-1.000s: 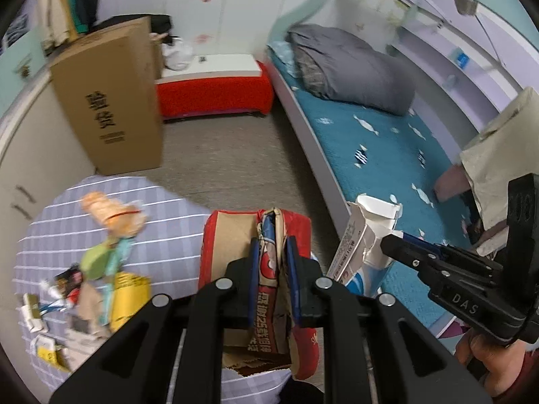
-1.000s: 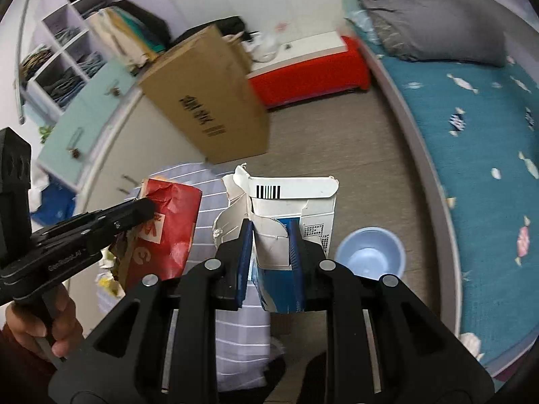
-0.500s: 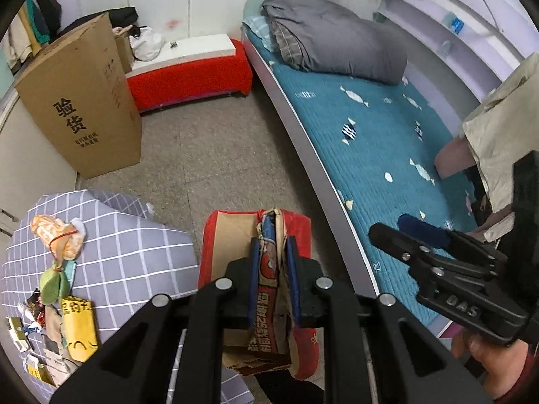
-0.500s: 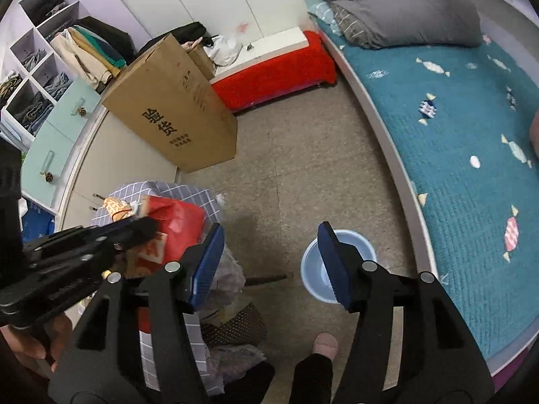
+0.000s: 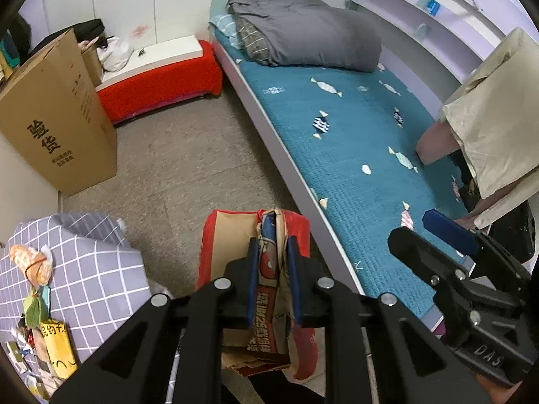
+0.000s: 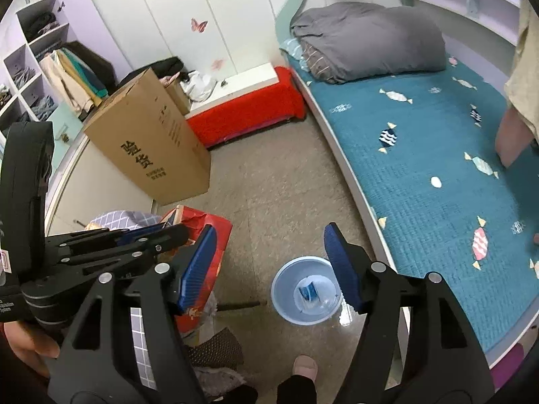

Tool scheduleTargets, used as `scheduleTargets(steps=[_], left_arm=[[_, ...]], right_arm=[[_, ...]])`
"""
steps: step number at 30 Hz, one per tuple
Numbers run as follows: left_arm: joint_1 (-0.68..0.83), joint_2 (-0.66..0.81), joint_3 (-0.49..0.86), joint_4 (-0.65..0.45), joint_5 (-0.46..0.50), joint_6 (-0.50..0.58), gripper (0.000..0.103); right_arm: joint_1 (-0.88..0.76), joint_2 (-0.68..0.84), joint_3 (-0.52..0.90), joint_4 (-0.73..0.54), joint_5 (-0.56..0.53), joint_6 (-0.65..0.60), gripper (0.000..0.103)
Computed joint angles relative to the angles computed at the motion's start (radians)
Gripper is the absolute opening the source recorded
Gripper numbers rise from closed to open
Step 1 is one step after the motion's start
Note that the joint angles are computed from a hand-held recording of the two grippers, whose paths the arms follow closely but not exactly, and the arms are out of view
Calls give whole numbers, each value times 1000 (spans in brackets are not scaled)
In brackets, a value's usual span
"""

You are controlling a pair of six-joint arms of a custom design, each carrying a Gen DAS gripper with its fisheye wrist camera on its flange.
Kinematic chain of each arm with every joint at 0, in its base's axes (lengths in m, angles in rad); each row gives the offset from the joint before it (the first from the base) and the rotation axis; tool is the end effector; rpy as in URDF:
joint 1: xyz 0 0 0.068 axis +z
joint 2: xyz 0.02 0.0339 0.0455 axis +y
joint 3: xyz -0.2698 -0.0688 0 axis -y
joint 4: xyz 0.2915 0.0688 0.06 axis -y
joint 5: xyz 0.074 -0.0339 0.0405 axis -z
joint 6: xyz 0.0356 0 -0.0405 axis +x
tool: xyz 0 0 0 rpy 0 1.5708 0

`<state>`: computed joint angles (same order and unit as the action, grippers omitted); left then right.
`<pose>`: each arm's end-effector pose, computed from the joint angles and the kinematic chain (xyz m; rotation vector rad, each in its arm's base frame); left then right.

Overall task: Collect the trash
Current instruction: 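Carry both items over the blue basin, open the right tool then the left tool, then move both open tools back over the table trash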

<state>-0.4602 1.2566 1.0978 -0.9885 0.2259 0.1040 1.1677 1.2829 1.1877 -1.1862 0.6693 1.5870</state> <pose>0.2461 -0.1309 0.2841 0.8257 2.6094 -0.4097 0.1256 0.2382 0.3065 0.6253 2.3480 0.1848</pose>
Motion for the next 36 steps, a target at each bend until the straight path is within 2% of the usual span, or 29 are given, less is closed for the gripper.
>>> scheduleTargets(steps=[7, 8, 9, 11, 15, 23, 36], left_arm=[[-46, -14, 2, 35, 0, -36, 22], [-53, -17, -1, 41, -8, -45, 28], [-53, -22, -5, 47, -7, -50, 48], [-50, -34, -11, 63, -4, -67, 68], [-55, -54, -17, 68, -22, -84, 70], [-35, -104, -22, 52, -53, -80, 72], [113, -211, -27, -11, -31, -23, 73]], right_arm=[[34, -16, 17, -95, 65, 94, 68], [39, -19, 17, -107, 71, 109, 68], [42, -24, 14, -114, 76, 122, 68], [51, -22, 18, -129, 81, 149, 69], [57, -27, 16, -137, 81, 173, 70], [66, -13, 31, -111, 83, 145, 71], [82, 76, 130, -49, 87, 40, 72]])
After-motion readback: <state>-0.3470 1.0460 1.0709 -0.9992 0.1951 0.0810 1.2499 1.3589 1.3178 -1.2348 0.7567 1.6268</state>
